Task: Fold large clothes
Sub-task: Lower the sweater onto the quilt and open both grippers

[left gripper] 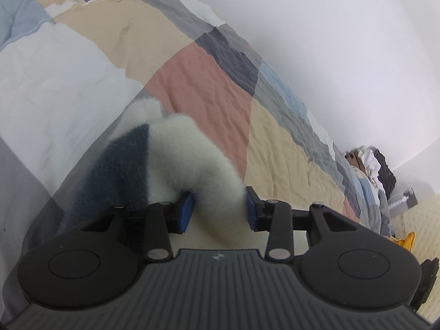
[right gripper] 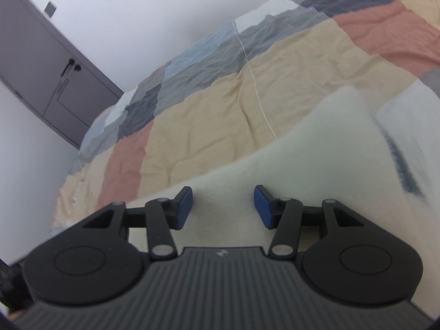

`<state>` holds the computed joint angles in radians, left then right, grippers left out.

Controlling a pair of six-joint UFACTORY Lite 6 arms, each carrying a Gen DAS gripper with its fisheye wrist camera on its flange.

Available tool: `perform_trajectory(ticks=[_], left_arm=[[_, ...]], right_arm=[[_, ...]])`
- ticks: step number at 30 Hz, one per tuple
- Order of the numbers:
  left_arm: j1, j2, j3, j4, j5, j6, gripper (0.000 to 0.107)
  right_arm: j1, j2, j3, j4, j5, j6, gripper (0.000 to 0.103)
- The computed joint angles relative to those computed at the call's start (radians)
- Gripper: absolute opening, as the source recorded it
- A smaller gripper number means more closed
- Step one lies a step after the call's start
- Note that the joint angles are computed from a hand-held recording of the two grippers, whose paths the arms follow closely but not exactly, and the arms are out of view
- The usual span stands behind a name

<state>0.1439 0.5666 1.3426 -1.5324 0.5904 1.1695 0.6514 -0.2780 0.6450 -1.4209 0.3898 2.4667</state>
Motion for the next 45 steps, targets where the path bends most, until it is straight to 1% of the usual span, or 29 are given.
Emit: perform_trajectory(ticks=[3, 5, 7, 9, 12, 14, 16, 17, 18, 20, 22, 24, 26, 27, 28, 31, 32, 36, 39, 43, 45], left_arm=[[0.001, -0.001, -0.011, -0.033, 0.002, 0.033, 0.044], [0.003, -0.027, -0.047, -0.071, 0.004, 0.064, 0.044], [0.001, -0.058, -0.074, -0.073, -0.001, 0.080, 0.046], [-0.002, -0.089, -0.101, -0.070, -0.011, 0.101, 0.046], [-0.005, -0.151, -0.150, -0.051, -0.028, 0.087, 0.047], [-0.005, -0.209, -0.202, -0.060, -0.045, 0.110, 0.051], [-0.012, -0.290, -0.278, -0.103, -0.090, 0.171, 0.065], [-0.015, -0.328, -0.313, -0.125, -0.107, 0.207, 0.069], [-0.011, -0.355, -0.337, -0.115, -0.095, 0.221, 0.078], [-0.012, -0.407, -0.379, -0.079, -0.072, 0.231, 0.080], [-0.052, -0.478, -0.439, -0.088, -0.119, 0.291, 0.081], [-0.094, -0.526, -0.488, -0.136, -0.154, 0.383, 0.083], [-0.103, -0.515, -0.493, -0.121, -0.119, 0.371, 0.085], [-0.105, -0.501, -0.491, -0.126, -0.104, 0.371, 0.086], [-0.119, -0.496, -0.496, -0.169, -0.123, 0.412, 0.086], [-0.183, -0.479, -0.507, -0.374, -0.230, 0.639, 0.086], [-0.195, -0.460, -0.496, -0.412, -0.248, 0.678, 0.086], [-0.201, -0.354, -0.438, -0.460, -0.235, 0.695, 0.090], [-0.221, -0.290, -0.383, -0.513, -0.261, 0.733, 0.091], [-0.244, -0.288, -0.390, -0.639, -0.276, 0.860, 0.092], [-0.245, -0.315, -0.413, -0.634, -0.275, 0.860, 0.092]], right_arm=[[0.019, 0.031, 0.016, -0.024, 0.034, 0.010, 0.053], [0.024, 0.027, 0.013, -0.028, 0.038, 0.015, 0.055], [0.039, 0.015, 0.009, -0.008, 0.055, -0.001, 0.055], [0.078, 0.007, 0.017, 0.041, 0.104, -0.050, 0.055], [0.168, 0.012, 0.050, 0.127, 0.215, -0.145, 0.055], [0.233, 0.011, 0.069, 0.161, 0.280, -0.195, 0.056], [0.292, -0.006, 0.076, 0.185, 0.325, -0.228, 0.056], [0.322, -0.015, 0.079, 0.197, 0.346, -0.245, 0.056], [0.356, -0.021, 0.083, 0.208, 0.372, -0.261, 0.056], [0.421, -0.029, 0.092, 0.223, 0.421, -0.287, 0.056], [0.477, -0.029, 0.099, 0.232, 0.457, -0.301, 0.056], [0.522, -0.015, 0.113, 0.237, 0.487, -0.315, 0.057], [0.548, 0.013, 0.134, 0.240, 0.506, -0.341, 0.057], [0.548, 0.027, 0.145, 0.242, 0.507, -0.356, 0.057], [0.545, 0.040, 0.154, 0.245, 0.504, -0.369, 0.058], [0.513, 0.070, 0.166, 0.232, 0.480, -0.397, 0.057], [0.500, 0.081, 0.170, 0.227, 0.469, -0.400, 0.057], [0.421, 0.130, 0.172, 0.178, 0.390, -0.398, 0.057], [0.357, 0.181, 0.189, 0.146, 0.320, -0.386, 0.059], [0.317, 0.219, 0.192, 0.094, 0.277, -0.350, 0.061], [0.320, 0.213, 0.181, 0.081, 0.275, -0.326, 0.061]])
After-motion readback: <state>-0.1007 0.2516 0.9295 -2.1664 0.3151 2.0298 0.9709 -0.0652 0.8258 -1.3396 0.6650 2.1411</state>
